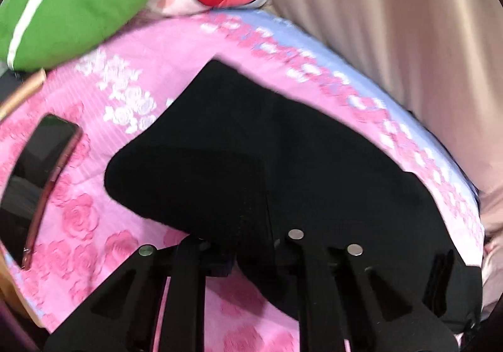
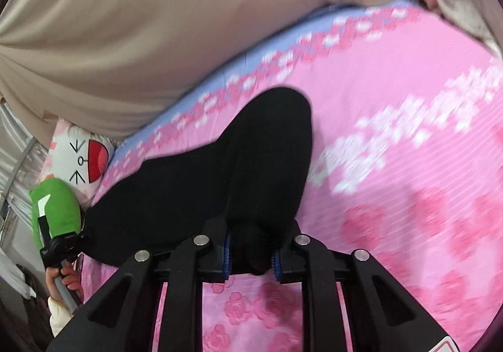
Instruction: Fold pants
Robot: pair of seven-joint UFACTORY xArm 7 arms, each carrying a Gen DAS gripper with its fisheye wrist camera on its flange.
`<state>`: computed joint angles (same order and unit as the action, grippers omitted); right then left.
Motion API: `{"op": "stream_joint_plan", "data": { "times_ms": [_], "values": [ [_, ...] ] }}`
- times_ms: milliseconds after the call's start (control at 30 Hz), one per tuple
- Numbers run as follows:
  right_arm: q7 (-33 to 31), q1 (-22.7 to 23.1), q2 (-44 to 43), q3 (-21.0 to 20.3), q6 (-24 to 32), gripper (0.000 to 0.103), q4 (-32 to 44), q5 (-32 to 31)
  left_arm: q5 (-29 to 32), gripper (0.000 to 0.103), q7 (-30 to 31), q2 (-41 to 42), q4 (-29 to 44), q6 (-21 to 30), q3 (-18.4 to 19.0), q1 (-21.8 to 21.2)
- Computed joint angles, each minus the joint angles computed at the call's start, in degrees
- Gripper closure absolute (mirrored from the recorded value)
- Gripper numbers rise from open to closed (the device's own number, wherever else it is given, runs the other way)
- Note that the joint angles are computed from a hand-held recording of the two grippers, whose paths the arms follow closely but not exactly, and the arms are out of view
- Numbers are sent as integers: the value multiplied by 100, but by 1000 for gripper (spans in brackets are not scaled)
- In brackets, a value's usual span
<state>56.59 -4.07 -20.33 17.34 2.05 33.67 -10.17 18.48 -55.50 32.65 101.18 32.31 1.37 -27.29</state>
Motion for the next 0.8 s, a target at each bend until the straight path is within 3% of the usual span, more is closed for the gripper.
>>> {"op": "stream_joint_plan", "data": {
  "times_ms": [67,200,300,367,400,467,500,533,567,600,733,800],
  "values": [
    [-124,-21,-499,-145,342,88,-175,-40,-169,90,273,-374,-421,-203,-262,76],
    [-179,-187,-1791,-397,1092,88,-883,-41,-831,89,1027,-412,-545,-248,-800,157],
    [-356,-118,-2720,-659,1849,83,-1492,34,-738,88,1010,-291,-464,7,-704,-286],
    [-504,-120,-2823,-709,2254,72,-1622,119,-91,83,429,-158,-238,456,-243,-856],
    [-335,-284,-2953,-450,2654,63,-1602,-51,129,82,154,-141,-201,601,-122,-1012],
    [216,-760,-3431,432,3298,58,-1428,-619,206,77,-96,-218,-241,704,-152,-999],
    [368,-835,-3588,687,3403,53,-1345,-883,262,75,-261,-323,-300,745,-136,-995],
    [354,-814,-3676,892,3342,42,-1195,-1186,395,73,-417,-426,-373,785,-116,-1032],
    [250,-714,-3556,912,3186,38,-1063,-1365,589,72,-546,-574,-488,827,-98,-1089],
    [123,-526,-3274,841,3009,37,-899,-1556,847,70,-697,-648,-503,942,-62,-1173],
    [-737,99,-1327,741,1640,39,-224,-1637,2376,40,-1475,-928,-599,1442,185,-1643],
    [-747,11,-637,963,1398,40,78,-1891,2857,33,-1611,-953,-537,1699,164,-1738]
  ]
}}
